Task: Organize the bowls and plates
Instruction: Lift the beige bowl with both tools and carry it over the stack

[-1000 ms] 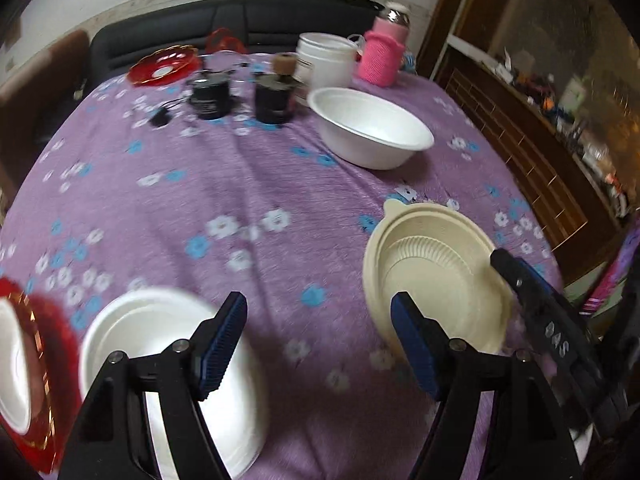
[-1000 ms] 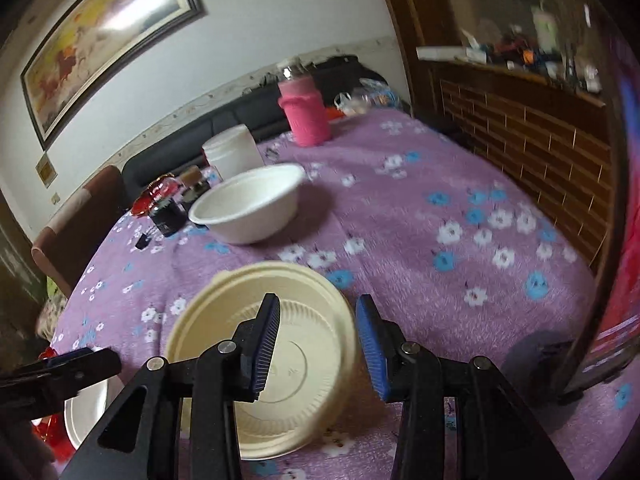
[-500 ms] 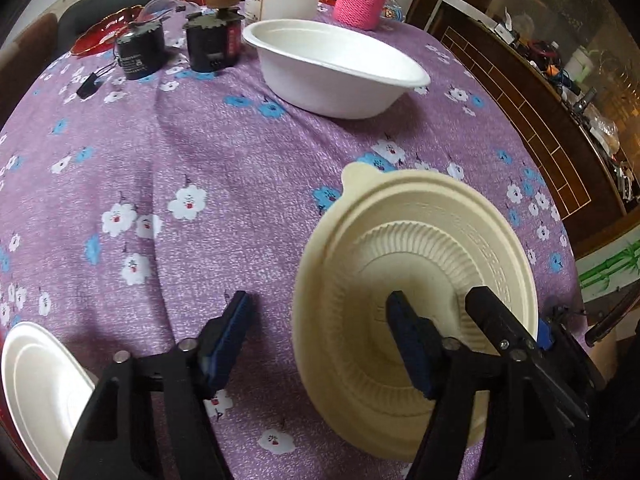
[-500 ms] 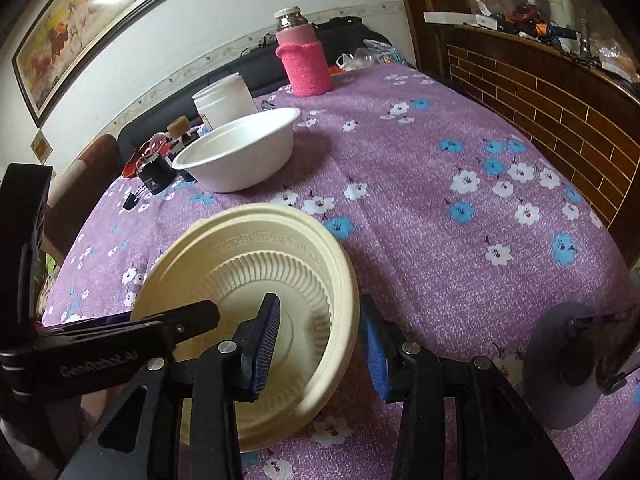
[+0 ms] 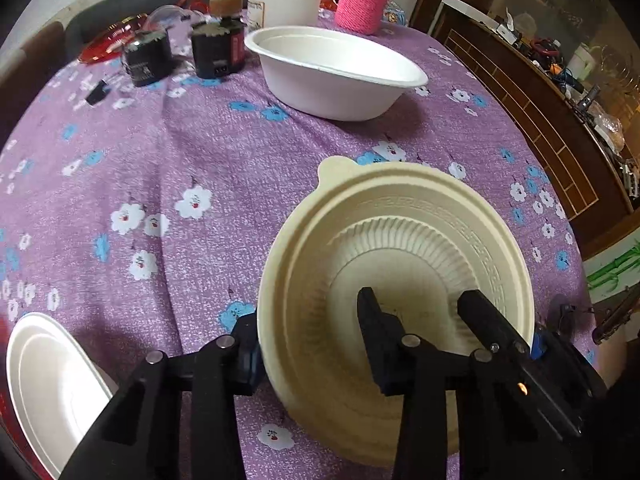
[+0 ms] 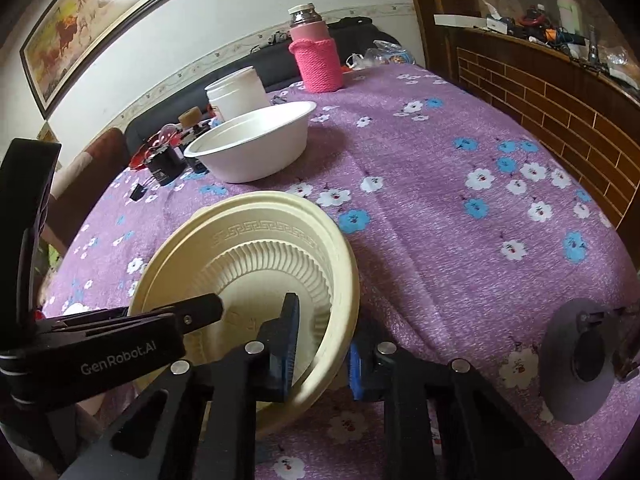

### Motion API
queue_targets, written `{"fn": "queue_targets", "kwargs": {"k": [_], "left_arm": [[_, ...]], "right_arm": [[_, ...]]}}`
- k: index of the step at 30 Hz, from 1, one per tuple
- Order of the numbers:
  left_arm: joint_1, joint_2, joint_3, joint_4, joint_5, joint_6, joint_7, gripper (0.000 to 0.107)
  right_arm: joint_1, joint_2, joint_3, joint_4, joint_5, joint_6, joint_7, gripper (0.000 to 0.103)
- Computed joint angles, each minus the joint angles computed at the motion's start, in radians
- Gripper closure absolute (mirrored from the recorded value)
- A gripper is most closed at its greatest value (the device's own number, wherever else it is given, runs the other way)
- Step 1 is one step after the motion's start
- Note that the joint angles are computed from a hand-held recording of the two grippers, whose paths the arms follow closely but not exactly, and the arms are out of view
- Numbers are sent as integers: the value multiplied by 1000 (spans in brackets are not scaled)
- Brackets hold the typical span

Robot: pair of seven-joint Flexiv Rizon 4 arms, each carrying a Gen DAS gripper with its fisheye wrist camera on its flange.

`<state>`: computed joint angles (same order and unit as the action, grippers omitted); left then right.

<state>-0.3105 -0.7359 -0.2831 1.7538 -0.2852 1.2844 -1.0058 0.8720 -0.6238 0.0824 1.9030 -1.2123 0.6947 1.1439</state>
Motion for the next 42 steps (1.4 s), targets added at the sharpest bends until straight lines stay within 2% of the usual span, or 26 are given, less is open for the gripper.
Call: {"fn": "queue_targets", "kwargs": {"k": [3,7,13,17,22,25,30,35,42], "left_arm": [[-9,1,12,0,5,-5,-13,67],[24,20,-18,35,-16,8,-2,67],[132,80,-139,169,-43,191,57,67],[215,106,-221,235,-35,274,61,67],[362,125,-351,346,35,419,30,67],[401,136,-367,386,86,471,-5,67],[481,153,-401,424,155,453,-56,67],[622,151,-496,470,223,442,-111,67],[859,133,-660,527,334,465,-186,67]], "right_arm": [[5,1,-3,0,-13,-5,10,81],[12,8,-8,7,-53,-17,43,82],[12,14,-10,8,-159,-32,89,82],[11,7,-8,-7,-220,-40,101,82],[13,-5,-9,-32,-295,-42,114,82],[17,-15,-9,-52,-330,-42,115,82],[22,-35,-7,-93,-326,-34,83,82],[53,-52,-9,-131,-303,-37,77,82],[112,-88,-26,-233,-227,-57,-52,82]]}}
